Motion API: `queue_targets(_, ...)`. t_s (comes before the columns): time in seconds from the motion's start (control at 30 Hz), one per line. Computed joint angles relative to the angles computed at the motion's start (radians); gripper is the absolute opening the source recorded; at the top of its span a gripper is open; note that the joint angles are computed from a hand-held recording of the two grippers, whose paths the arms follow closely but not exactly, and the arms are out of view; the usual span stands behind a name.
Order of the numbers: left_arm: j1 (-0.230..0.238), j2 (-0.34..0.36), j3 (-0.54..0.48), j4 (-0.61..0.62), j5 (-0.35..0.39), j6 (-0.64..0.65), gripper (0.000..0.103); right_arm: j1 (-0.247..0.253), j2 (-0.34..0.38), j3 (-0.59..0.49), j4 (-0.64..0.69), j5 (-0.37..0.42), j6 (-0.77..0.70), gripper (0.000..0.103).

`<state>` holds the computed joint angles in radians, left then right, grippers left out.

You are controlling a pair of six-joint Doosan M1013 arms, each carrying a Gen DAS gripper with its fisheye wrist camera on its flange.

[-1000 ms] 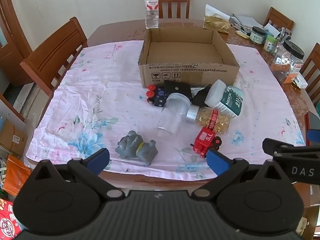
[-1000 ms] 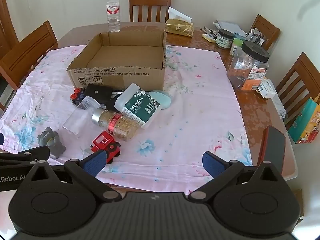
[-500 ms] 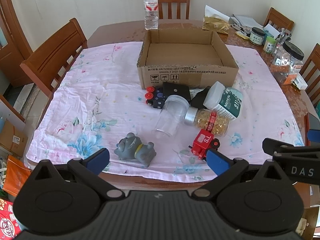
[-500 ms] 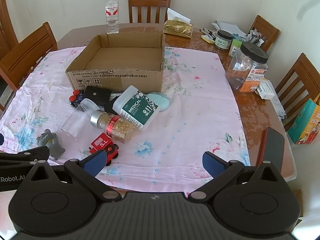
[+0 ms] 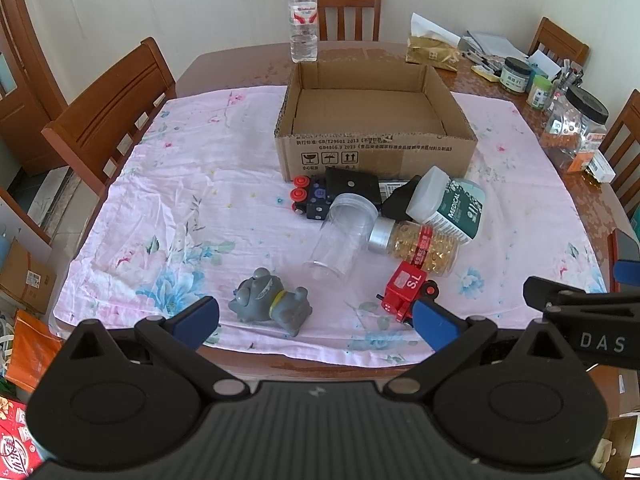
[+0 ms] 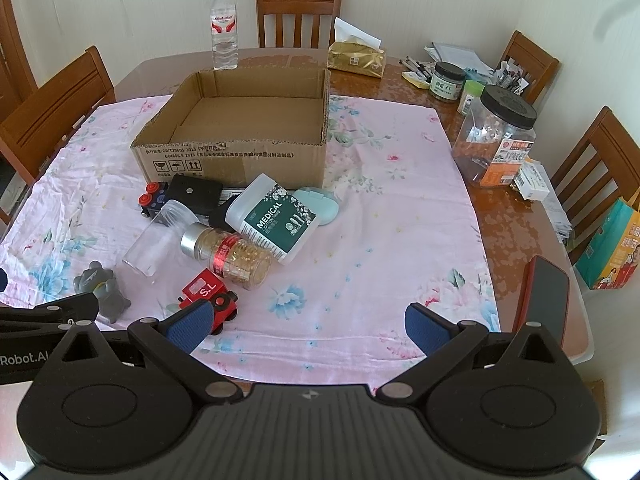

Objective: Organize rigid objects

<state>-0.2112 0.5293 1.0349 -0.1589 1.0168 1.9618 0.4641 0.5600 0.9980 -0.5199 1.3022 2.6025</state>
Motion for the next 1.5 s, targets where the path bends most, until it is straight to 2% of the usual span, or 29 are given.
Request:
queue_targets(0.87, 0.0, -0.005, 0.002, 0.0, -0.014, -0.014, 0.102, -0.001, -0.002, 0.001, -0.008, -0.008, -0.006, 0.103)
queue_targets(1.07, 0.005, -0.01, 0.015, -0.037, -0.026, 0.005, 0.102, 0.0, -0.007, 0.012, -0.021, -0.022, -0.006, 0.103)
queue_targets(1.5, 0.016, -0.03, 0.047, -0.118, -0.106, 0.076, 0.102, -0.005, -0.043, 0.068, -0.059, -0.114, -0.013, 0.103)
